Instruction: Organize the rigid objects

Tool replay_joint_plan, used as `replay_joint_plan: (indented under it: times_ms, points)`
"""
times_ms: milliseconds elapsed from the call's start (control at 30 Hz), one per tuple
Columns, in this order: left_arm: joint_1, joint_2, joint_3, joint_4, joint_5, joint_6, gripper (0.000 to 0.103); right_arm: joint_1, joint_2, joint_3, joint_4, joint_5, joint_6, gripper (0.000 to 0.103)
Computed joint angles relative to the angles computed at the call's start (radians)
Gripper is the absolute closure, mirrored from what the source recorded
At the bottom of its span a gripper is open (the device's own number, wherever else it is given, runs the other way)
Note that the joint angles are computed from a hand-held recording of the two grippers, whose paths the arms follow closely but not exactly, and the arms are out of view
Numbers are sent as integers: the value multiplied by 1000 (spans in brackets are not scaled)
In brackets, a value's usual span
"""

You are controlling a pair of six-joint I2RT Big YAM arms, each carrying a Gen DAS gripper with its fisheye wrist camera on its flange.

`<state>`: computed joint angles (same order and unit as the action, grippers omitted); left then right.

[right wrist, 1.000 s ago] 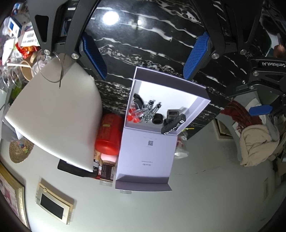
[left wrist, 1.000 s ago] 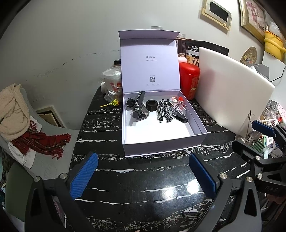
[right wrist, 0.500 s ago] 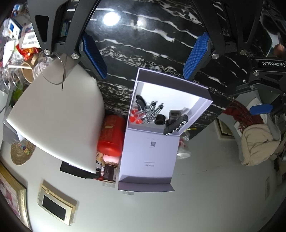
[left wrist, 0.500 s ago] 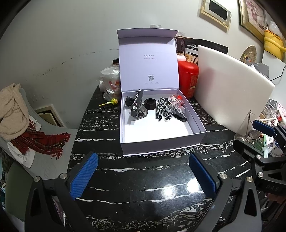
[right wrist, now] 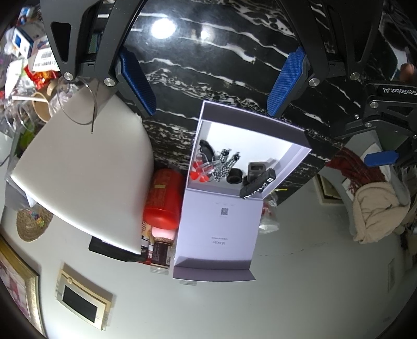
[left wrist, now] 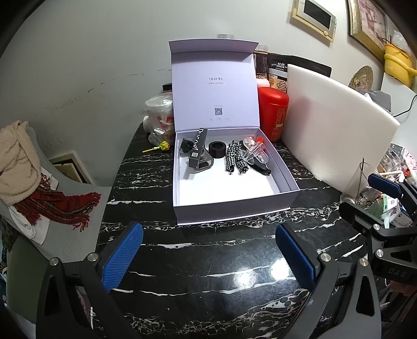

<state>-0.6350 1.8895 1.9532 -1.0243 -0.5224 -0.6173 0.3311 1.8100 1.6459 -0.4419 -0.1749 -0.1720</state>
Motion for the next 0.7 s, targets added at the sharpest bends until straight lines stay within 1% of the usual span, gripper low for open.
replay_joint_plan:
  times_ms: [167, 300, 500, 700]
  points:
    - [-1, 5, 8, -15, -2, -8, 0, 0, 0, 0, -2, 1, 0, 15]
    - [-1, 2, 1, -8, 5, -7, 0, -2, -2, -10, 2, 3, -1, 15]
    - [-2, 15, 15, -33, -3, -15, 0, -4, -3, -18, 3, 9, -2, 14]
    - [-4, 15, 6, -20, 0, -9, 0, -3, -3, -19, 4, 16, 4, 14]
